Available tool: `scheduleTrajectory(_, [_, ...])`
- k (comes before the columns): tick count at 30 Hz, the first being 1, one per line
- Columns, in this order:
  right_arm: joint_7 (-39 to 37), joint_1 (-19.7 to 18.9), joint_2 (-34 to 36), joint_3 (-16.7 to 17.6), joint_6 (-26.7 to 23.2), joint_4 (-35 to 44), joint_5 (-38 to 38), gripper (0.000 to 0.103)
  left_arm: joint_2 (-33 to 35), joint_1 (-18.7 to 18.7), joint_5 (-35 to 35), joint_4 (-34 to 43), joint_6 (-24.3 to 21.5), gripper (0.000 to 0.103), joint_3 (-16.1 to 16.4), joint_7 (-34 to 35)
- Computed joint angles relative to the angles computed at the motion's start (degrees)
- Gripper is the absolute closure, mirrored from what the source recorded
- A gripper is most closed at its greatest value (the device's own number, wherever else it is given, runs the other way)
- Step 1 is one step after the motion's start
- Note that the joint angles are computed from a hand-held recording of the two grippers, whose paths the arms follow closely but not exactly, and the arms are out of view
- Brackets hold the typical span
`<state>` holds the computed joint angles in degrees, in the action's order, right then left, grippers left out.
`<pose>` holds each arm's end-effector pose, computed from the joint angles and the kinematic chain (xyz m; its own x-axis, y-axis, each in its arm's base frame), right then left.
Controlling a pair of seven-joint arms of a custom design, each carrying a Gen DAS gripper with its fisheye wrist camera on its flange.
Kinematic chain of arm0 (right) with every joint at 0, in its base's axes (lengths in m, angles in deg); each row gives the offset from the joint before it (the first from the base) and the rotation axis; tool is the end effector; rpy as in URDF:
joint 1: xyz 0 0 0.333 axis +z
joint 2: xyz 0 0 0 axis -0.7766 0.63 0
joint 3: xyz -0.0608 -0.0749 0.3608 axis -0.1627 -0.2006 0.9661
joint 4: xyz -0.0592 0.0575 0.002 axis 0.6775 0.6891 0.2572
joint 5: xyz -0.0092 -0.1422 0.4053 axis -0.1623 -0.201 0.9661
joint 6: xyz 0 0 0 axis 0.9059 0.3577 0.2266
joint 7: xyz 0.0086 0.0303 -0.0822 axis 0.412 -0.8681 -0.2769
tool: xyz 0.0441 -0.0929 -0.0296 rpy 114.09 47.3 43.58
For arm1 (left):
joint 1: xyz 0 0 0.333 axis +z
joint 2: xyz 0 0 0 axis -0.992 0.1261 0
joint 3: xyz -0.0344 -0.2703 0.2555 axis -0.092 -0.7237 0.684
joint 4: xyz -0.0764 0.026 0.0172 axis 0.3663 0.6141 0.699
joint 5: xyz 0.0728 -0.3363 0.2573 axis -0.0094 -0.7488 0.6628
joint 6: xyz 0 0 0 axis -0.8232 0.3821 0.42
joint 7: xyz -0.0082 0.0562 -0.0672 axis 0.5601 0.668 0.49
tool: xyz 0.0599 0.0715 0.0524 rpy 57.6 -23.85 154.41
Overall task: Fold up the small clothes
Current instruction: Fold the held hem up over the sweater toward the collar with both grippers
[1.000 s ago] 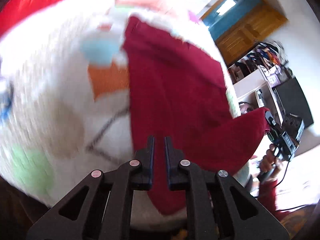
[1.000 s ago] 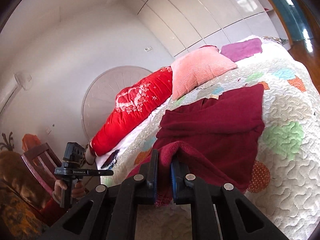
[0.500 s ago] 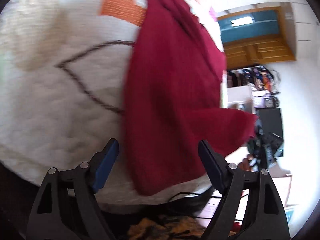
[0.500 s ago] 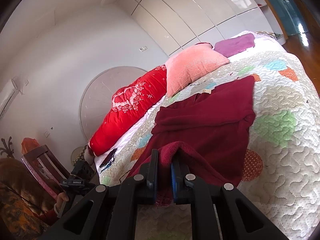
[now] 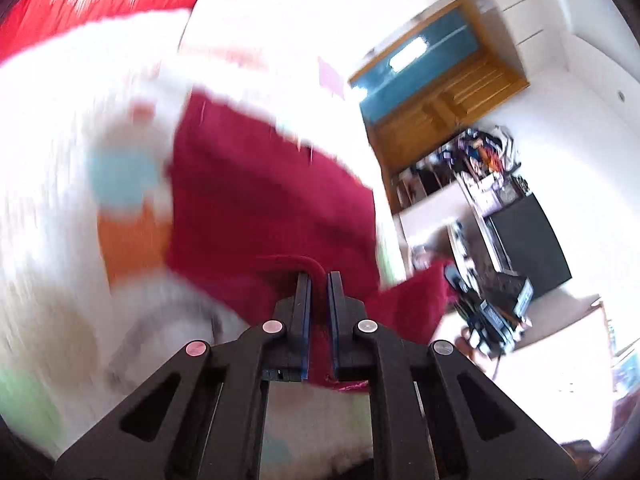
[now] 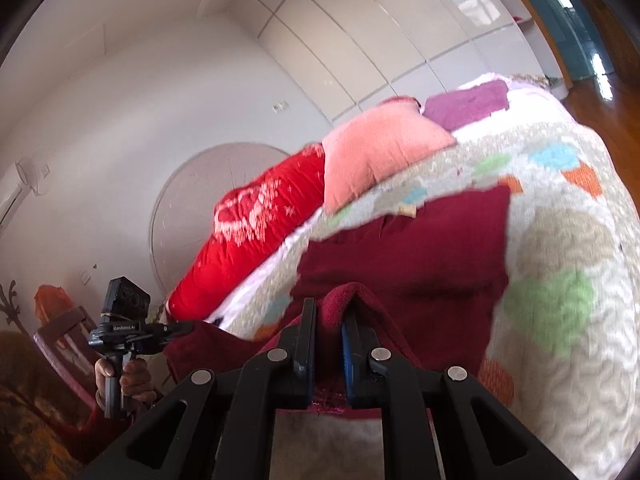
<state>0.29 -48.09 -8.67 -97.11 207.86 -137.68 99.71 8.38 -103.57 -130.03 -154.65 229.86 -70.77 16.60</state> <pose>0.4632 -0.0563 0.5483 0.4281 -0.6471 -0.6308 -0.6886 0.2184 -0.6915 0.3755 -0.1009 0.5652 -0.1404 -0.7389 0.6590 -0.8348 -0.2696 -0.4801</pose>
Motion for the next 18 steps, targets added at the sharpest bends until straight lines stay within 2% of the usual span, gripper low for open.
scheduleTrajectory(2, [-1.1,0.7,3.6,-0.3,0.3,3.5,3.9,0.093,5.2,-1.0,-1.2,4.5,2.8,0.097,1.7,3.8])
scheduleTrajectory(4, [-1.4,0.5,7.0,0.5,1.6,6.9,6.1,0.094,9.8,-1.5,-4.1,8.1,3.4,0.097,2.9,6.5])
scheduleTrajectory(7, [1.3,-0.2,13.9,3.0,7.0,13.4,5.8,0.093,18.3,1.3,-4.6,14.1,6.8,0.097,0.9,7.1])
scheduleTrajectory(10, [7.5,-0.8,20.9,5.2,11.7,19.9,2.8,0.093,27.6,4.7,-3.8,21.1,7.0,0.097,-0.2,5.5])
scheduleTrajectory(11, [9.8,-1.1,23.1,5.9,13.1,21.8,1.2,0.094,30.4,5.7,-3.5,22.9,6.9,0.097,-0.7,4.7])
scheduleTrajectory(13, [18.6,-1.2,28.8,7.6,17.4,26.7,-6.7,0.093,36.2,7.7,-2.9,27.2,4.8,0.097,-1.3,3.1])
scheduleTrajectory(15, [27.1,-1.7,33.7,8.4,17.1,30.7,-15.1,0.091,39.8,9.3,4.3,29.2,5.7,0.097,-2.7,-2.9])
scheduleTrajectory(16, [32.5,-1.0,35.3,8.3,19.1,31.9,-21.8,0.090,41.1,10.1,5.9,30.3,4.7,0.097,-3.1,-3.7])
scheduleTrajectory(17, [35.5,0.0,36.2,7.7,21.2,32.4,-26.5,0.087,41.8,11.1,5.7,31.3,3.7,0.095,-3.6,-2.9])
scheduleTrajectory(18, [35.1,-0.9,36.3,8.9,22.4,32.6,-27.2,0.074,41.7,11.9,5.4,31.3,4.0,0.091,-4.3,-2.5])
